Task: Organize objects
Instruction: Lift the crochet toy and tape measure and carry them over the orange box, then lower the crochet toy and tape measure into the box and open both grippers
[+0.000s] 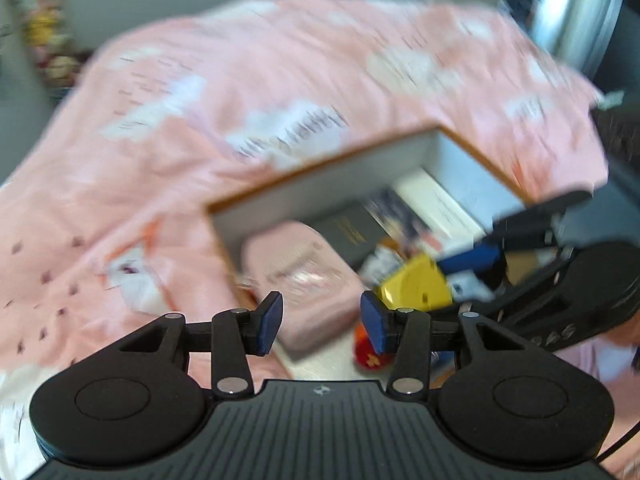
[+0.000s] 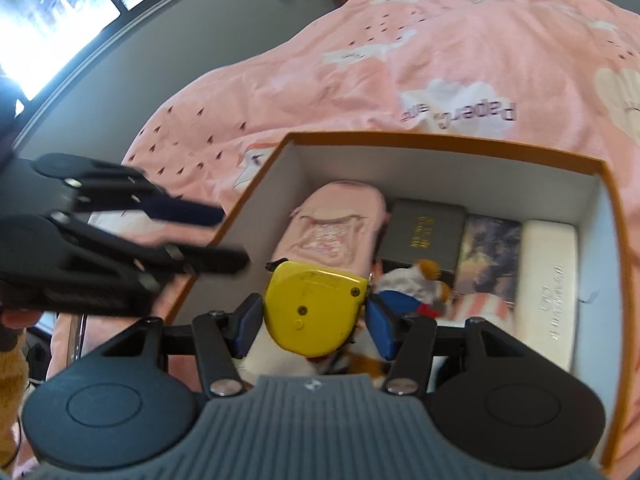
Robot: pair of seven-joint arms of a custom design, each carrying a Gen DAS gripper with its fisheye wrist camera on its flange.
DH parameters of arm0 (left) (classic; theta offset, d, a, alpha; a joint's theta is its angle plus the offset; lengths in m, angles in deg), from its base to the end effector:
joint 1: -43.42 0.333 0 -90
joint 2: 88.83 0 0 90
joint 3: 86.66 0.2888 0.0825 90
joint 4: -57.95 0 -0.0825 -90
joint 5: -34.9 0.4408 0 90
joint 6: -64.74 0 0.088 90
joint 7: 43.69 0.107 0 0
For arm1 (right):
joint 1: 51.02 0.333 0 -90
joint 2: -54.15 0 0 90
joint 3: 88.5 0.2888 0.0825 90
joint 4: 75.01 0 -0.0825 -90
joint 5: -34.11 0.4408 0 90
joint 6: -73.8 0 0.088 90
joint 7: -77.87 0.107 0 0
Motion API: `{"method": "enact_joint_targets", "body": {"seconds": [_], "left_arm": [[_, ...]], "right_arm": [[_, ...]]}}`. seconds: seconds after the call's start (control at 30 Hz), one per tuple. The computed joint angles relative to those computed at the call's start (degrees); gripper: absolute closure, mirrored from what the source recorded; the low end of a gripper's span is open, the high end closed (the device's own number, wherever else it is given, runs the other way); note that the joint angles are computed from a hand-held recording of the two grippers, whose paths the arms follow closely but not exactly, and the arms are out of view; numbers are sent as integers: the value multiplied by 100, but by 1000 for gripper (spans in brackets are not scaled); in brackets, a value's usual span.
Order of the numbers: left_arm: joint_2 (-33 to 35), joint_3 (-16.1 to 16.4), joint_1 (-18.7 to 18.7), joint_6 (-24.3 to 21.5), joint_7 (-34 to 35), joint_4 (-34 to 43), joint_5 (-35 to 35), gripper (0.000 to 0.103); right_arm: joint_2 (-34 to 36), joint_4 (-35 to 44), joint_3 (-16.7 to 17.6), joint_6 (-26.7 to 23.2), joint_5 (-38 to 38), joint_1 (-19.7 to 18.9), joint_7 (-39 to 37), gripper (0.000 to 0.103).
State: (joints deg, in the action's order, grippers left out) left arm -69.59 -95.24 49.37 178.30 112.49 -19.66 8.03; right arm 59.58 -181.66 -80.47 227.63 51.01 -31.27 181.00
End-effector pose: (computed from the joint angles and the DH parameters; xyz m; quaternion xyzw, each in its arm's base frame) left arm 0.7345 -0.0459 0.5411 -0.2426 0.9272 -0.2734 0.0821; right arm 0.6117 0.3088 0.5014 -0.6680 0.6456 -0.0430 0.3676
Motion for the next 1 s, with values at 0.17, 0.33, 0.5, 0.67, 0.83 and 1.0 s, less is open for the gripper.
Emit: {"method": "enact_joint_targets", "body": {"seconds": [0.17,0.33,0.5,0.67,0.83,1.0], "left_arm": [[-373,105,132,879,-696,-740,-536,49],[-607,212,223,1488,-1311,-1271,-794,51],[-594,291,282,1683,-2055,-1455,-817,52],[-668,257,373,1685,-2154,-1639,-1029,53],[-754,264,384,1686,-2144,-1762,-1150,53],[-865,277,386,1733,-2074,-1872,-1234,53]], "right_arm": [[597,798,116,-577,-33,2,-398,45],[1185,1565,180,-1211,-84,-17,-348,45],[1578,2071,216,-1681,12,-31,-105,45],[1814,2337,187,-1870,-119,18,353,45],[1856,2387,191,-1920,-188,19,606,44],[1753,2318,163,-1886,-327,43,760,41]]}}
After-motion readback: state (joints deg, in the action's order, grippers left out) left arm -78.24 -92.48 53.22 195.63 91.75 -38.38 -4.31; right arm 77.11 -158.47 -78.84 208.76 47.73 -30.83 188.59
